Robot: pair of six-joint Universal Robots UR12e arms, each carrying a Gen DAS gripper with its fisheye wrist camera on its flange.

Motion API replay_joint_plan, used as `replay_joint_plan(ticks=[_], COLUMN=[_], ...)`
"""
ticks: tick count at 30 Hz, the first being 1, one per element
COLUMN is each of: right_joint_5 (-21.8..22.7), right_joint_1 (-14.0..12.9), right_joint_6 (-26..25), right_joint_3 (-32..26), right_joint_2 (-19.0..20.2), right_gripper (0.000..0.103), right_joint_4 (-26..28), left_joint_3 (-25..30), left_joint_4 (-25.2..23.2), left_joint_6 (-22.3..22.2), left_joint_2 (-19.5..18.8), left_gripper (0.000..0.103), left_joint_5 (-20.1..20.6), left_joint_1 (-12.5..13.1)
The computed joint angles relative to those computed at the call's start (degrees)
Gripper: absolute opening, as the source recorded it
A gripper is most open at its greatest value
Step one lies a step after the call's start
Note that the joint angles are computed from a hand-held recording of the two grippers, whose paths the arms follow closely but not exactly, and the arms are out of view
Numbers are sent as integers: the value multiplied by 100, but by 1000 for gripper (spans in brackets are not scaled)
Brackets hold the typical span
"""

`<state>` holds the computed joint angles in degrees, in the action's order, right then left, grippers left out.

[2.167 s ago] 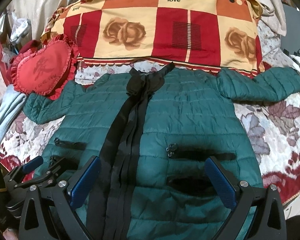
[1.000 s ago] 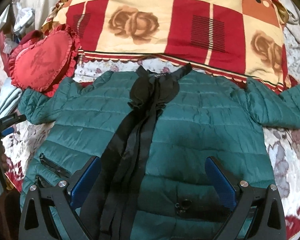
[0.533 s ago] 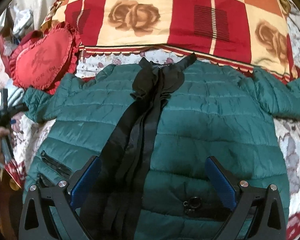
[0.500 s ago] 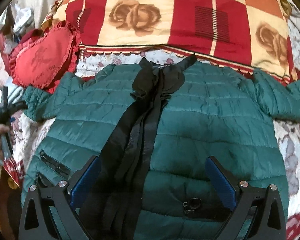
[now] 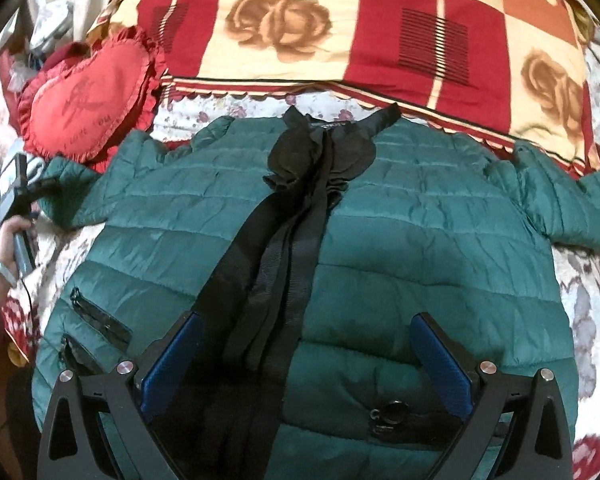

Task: Fold large clothes
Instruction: 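Move the left tool to the sleeve nearest it and grasp its cuff, then lift the grasped sleeve and fold it across the jacket front with the left tool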

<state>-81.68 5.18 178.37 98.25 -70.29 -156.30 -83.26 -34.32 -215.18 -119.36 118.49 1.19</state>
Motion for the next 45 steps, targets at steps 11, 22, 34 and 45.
replay_joint_plan(ticks=[11,22,34,45], right_joint_5=[440,198,335,402], right_joint_1=[-47,-61,-222,-375], right_joint_6=[7,124,372,424], right_joint_3=[50,130,392,519], right_joint_2=[0,-77,-291,-391], right_gripper=[98,98,98,98], right_joint_4=[-173,-349,-499,-460], left_joint_3=[-165,-402,-67,353], left_joint_4=[455,1058,910,685], left_joint_6=[73,522,1074,1306], left_joint_2=[122,471,512,301], left_gripper=[13,10,9,9], left_joint_5=[-639,-1153,-1288,-1594], left_joint_1=[144,-168,-727,-1151])
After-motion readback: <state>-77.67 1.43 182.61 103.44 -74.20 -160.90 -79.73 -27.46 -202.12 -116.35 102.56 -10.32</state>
